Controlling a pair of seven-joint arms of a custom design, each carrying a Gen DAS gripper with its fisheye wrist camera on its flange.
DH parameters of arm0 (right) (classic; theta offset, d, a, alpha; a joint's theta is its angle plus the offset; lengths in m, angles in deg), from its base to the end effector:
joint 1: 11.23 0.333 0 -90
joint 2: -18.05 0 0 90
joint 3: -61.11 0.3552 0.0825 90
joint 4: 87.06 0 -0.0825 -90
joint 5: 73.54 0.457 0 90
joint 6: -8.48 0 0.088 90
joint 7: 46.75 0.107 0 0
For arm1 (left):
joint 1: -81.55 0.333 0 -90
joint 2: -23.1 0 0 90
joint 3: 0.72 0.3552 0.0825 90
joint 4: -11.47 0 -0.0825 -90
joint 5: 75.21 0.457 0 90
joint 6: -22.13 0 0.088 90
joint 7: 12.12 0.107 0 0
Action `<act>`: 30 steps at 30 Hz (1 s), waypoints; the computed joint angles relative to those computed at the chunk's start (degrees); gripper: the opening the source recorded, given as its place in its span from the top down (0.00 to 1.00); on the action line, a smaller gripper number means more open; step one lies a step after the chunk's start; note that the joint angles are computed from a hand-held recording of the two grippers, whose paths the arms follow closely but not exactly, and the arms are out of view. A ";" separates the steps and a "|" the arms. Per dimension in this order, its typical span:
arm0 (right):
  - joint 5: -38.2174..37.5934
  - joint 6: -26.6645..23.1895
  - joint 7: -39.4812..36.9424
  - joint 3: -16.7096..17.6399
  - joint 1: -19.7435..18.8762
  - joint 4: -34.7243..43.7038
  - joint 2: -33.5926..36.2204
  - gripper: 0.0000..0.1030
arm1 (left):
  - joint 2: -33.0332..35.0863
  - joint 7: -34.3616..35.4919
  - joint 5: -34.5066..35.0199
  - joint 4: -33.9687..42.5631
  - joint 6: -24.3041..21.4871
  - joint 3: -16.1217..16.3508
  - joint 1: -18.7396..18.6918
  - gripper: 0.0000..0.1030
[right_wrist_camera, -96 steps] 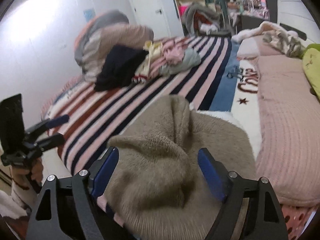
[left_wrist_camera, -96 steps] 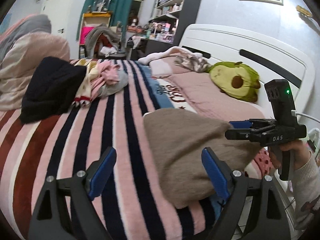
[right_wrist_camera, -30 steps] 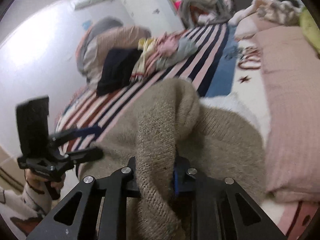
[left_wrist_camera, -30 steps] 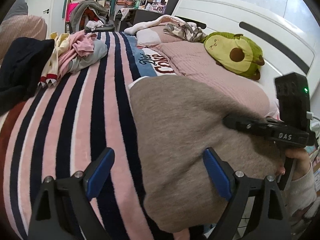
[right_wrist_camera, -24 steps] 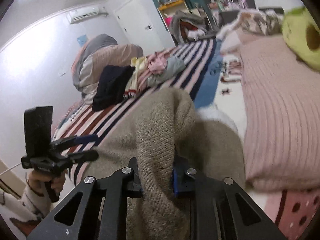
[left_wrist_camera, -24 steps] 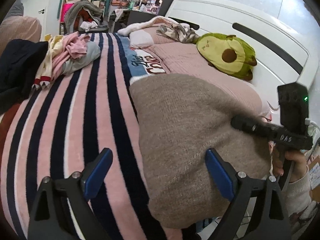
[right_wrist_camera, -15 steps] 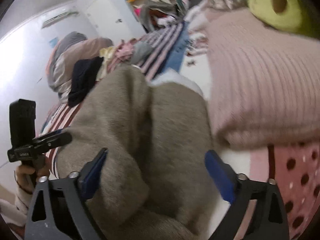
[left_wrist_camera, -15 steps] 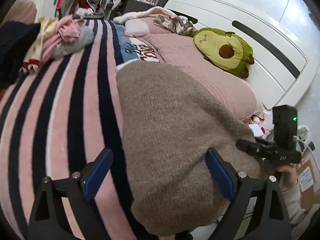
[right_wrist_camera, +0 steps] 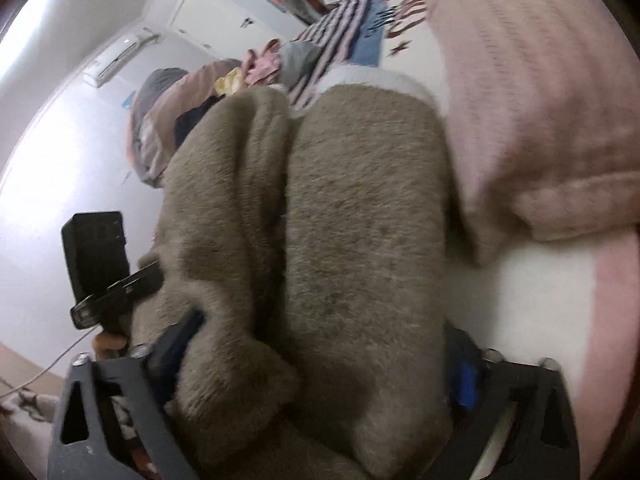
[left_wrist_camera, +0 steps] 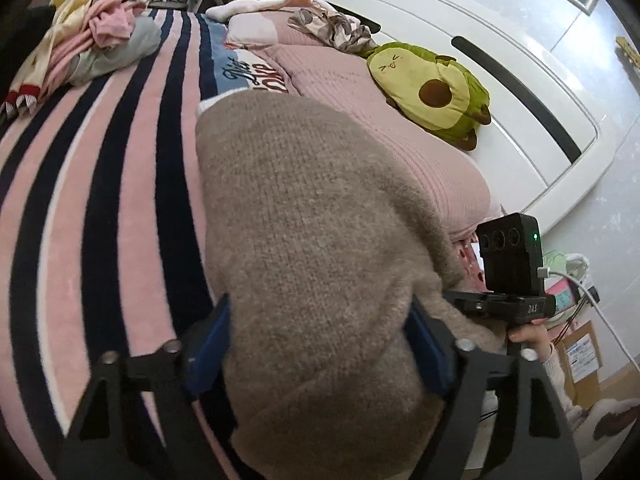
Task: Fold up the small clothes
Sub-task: 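Grasp the sweater bundle with the left gripper while the right gripper holds it, then lift and carry the folded sweater with both grippers toward the bed corner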
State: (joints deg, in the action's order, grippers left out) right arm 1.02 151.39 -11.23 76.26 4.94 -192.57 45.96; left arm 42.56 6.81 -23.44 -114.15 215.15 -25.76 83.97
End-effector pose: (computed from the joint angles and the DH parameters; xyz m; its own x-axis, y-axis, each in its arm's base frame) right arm 0.6338 0.3630 0.2704 0.4320 -0.5586 -0.7081 -0.8973 -0.1869 -0.3999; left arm 0.5546 -0.3133 0.3139 -0.1975 -0.8513 0.4860 -0.8142 -0.1337 -0.5650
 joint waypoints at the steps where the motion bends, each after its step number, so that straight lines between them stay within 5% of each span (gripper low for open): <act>1: 0.94 -2.19 -0.66 0.51 -0.74 0.61 0.56 0.36 | -0.76 0.25 -0.39 -0.41 -0.28 0.88 -0.93 0.34; 10: 6.91 -5.72 -6.75 2.04 -1.03 2.38 1.37 0.51 | -6.51 5.03 -6.33 -4.97 0.66 9.73 -9.58 0.50; 17: 7.22 -8.36 -7.40 2.55 0.74 4.06 1.80 0.51 | -15.26 28.49 -34.21 -15.02 2.00 26.08 -28.37 0.51; 24: 2.67 -8.28 -3.96 3.91 5.19 12.03 6.64 0.51 | -24.93 39.46 -46.12 -25.39 3.15 22.85 -23.12 0.51; 30: -4.79 -7.26 1.66 5.39 10.54 21.36 12.66 0.51 | -34.49 39.24 -43.39 -35.88 6.37 21.81 -15.39 0.51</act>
State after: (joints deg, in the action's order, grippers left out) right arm -3.77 144.13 -9.57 81.65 15.47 -171.21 58.62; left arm 8.06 46.05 -66.83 -150.03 221.52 -3.95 68.58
